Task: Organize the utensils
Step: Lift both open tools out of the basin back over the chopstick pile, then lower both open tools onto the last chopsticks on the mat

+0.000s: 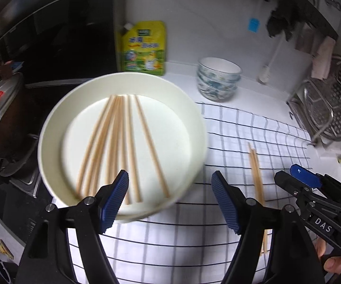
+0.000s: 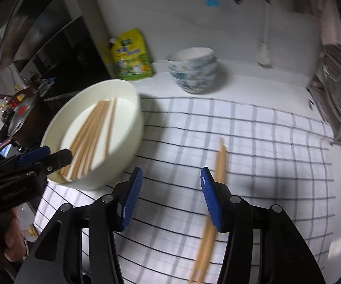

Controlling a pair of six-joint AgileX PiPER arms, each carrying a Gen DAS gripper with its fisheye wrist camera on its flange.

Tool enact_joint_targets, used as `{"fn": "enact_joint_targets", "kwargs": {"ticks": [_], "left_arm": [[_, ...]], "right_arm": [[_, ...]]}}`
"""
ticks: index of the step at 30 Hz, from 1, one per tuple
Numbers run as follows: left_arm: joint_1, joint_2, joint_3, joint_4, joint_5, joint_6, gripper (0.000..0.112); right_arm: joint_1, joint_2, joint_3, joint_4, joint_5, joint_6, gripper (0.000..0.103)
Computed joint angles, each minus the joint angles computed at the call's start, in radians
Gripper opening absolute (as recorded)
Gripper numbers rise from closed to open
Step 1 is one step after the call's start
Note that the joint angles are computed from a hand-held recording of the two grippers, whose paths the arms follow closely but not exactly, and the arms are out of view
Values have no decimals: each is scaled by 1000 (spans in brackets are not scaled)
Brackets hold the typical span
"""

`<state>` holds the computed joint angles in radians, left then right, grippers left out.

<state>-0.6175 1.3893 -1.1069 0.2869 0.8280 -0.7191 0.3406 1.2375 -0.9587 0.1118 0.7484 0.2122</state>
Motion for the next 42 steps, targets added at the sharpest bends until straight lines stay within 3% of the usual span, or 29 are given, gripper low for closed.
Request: {"fn": "enact_joint_targets", "kwargs": {"ticks": [8, 16, 29, 34, 42], "left_arm": [[-108, 79, -37, 6, -13, -42, 74], [-182, 148, -48, 24, -28, -88, 78], [-220, 225, -40, 48, -51, -136, 78], [-221, 241, -45, 42, -52, -138, 78], [-243, 282, -71, 34, -64, -140, 78]], "right_arm": [[-154, -55, 116, 54, 15, -146, 54], [-250, -21, 231, 122, -48, -258, 54], [-224, 72, 300, 165, -177, -314, 54], [-181, 79, 314, 49, -212, -221, 54], [-318, 32, 349, 174, -200, -405, 54]]}}
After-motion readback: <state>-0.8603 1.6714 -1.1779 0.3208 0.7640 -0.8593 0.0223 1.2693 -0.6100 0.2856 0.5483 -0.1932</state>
